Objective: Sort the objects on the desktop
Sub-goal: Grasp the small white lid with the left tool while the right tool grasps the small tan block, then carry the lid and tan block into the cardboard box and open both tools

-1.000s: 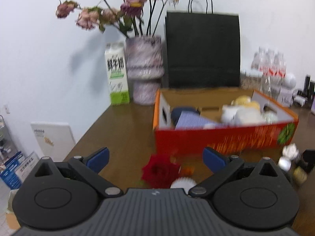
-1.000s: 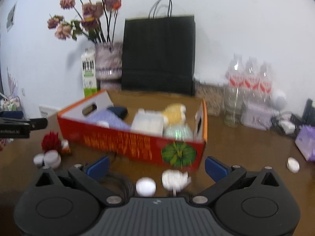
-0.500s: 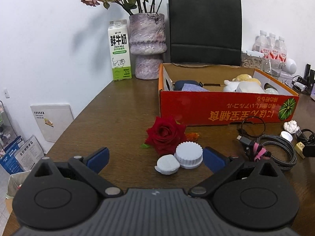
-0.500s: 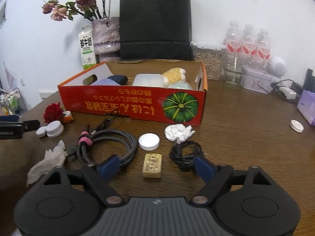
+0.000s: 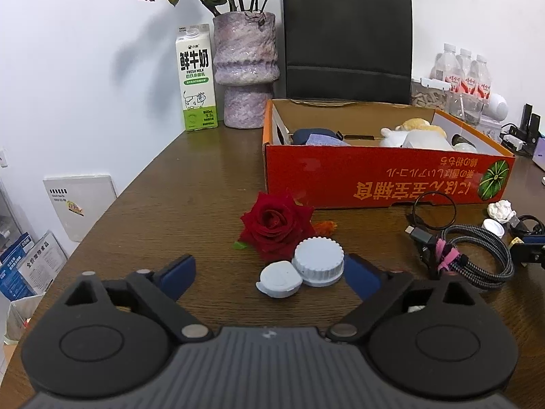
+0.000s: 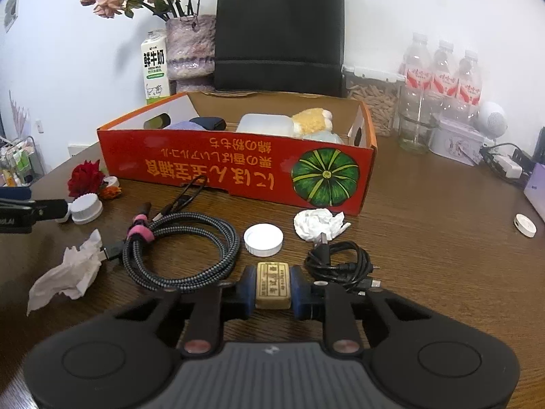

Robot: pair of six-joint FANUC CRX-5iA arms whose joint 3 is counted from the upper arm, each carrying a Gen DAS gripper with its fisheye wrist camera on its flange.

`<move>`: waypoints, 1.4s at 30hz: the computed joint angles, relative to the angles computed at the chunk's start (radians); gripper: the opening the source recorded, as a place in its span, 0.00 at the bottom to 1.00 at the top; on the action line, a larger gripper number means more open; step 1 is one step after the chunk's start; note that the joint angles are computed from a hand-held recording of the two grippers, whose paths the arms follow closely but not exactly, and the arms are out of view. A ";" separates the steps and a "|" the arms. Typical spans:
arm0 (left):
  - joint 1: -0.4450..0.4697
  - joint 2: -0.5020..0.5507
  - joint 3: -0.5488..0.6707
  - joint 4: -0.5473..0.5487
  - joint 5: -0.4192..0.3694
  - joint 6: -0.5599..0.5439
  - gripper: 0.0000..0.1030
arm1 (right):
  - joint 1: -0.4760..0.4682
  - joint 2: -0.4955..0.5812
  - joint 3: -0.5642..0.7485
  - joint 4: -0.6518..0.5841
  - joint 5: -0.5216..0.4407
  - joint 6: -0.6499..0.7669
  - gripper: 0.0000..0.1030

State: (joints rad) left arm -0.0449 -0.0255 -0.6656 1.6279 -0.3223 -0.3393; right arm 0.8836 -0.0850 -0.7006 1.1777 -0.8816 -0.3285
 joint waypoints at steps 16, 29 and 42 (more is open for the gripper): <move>0.085 0.043 0.052 -0.271 -0.086 0.242 0.46 | 0.000 0.003 -0.007 0.022 -0.004 -0.015 0.19; 0.070 0.038 0.037 -0.220 -0.083 0.187 0.28 | 0.001 0.004 -0.006 0.021 -0.005 -0.015 0.19; 0.029 0.003 0.006 -0.043 -0.058 0.049 0.28 | -0.012 -0.027 -0.044 0.089 0.020 -0.090 0.19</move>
State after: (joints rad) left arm -0.0156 -0.0229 -0.6597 1.5845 -0.3804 -0.2902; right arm 0.8715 -0.1119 -0.7442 1.2667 -0.8613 -0.4183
